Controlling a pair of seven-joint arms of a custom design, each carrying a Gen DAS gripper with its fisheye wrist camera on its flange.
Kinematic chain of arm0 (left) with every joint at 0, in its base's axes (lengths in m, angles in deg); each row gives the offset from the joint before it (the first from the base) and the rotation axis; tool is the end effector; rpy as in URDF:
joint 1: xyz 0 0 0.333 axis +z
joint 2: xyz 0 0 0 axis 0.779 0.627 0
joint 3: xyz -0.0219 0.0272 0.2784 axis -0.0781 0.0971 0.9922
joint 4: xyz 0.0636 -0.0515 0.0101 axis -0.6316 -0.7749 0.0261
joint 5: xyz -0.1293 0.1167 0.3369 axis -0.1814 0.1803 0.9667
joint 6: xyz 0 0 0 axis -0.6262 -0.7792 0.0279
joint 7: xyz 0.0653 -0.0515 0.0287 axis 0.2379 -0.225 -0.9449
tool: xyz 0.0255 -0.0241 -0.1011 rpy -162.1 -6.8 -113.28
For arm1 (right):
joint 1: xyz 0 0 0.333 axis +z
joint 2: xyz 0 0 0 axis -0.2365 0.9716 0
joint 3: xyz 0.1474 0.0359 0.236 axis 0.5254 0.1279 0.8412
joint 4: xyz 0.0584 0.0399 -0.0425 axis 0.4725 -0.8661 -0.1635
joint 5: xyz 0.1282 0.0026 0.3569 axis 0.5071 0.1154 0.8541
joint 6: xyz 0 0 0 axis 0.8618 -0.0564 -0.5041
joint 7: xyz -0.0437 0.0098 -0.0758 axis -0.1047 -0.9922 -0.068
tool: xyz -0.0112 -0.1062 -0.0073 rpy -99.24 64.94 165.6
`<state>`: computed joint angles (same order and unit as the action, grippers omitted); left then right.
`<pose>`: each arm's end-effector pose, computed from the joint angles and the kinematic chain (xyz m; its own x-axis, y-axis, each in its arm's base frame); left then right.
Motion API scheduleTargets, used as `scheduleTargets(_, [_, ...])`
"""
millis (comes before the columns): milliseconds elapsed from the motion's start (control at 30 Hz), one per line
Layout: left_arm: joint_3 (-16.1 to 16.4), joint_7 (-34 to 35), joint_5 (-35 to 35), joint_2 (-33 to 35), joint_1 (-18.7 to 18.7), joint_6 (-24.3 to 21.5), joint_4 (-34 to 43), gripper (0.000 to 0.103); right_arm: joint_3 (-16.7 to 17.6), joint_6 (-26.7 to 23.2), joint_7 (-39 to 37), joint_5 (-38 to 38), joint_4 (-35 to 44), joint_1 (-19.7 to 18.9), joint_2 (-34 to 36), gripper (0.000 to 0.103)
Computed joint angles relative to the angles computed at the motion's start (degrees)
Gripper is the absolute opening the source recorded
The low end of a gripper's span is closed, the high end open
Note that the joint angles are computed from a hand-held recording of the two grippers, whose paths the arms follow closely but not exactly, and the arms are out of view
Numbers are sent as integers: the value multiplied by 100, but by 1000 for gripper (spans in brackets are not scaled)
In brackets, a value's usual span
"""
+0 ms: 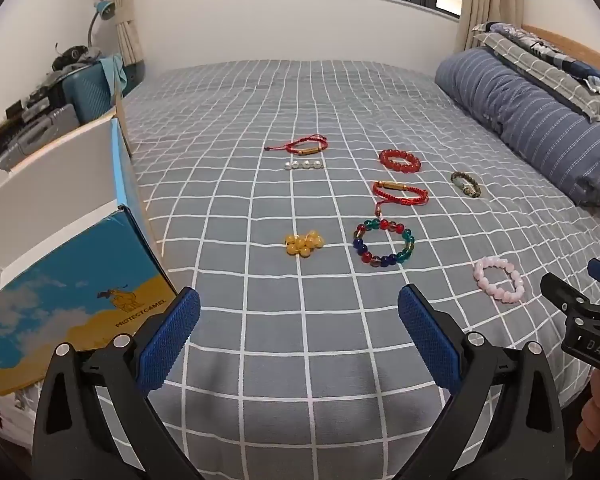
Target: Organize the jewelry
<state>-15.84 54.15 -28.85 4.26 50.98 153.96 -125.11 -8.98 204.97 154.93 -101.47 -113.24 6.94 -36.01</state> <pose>0.5748 -0.0202 0.5183 -0.3243 -0.9457 -0.0228 -0.6396 0.2370 -0.7312 0.5026 0.2590 0.5151 -0.3521 -0.9336 0.0659 -0.6986 0.2153 -0.6824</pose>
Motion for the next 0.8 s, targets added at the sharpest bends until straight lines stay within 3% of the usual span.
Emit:
scheduleTargets(133, [30,243,-275,-95,-27,-104,-56,97,-3,13,10,-19,2,3,21,97])
scheduleTargets(233, [31,-94,-37,59,39,-350,160,97,-4,3,-11,-9,117,24,84,97])
scheduleTargets(333, [-35,-106,60,-48,20,-37,-69,97,-2,31,53,-58,66,43,41,97])
scheduleTargets(800, [18,-362,226,-51,-4,-45,-10,97,13,175,-41,-23,-24,7,-26,97])
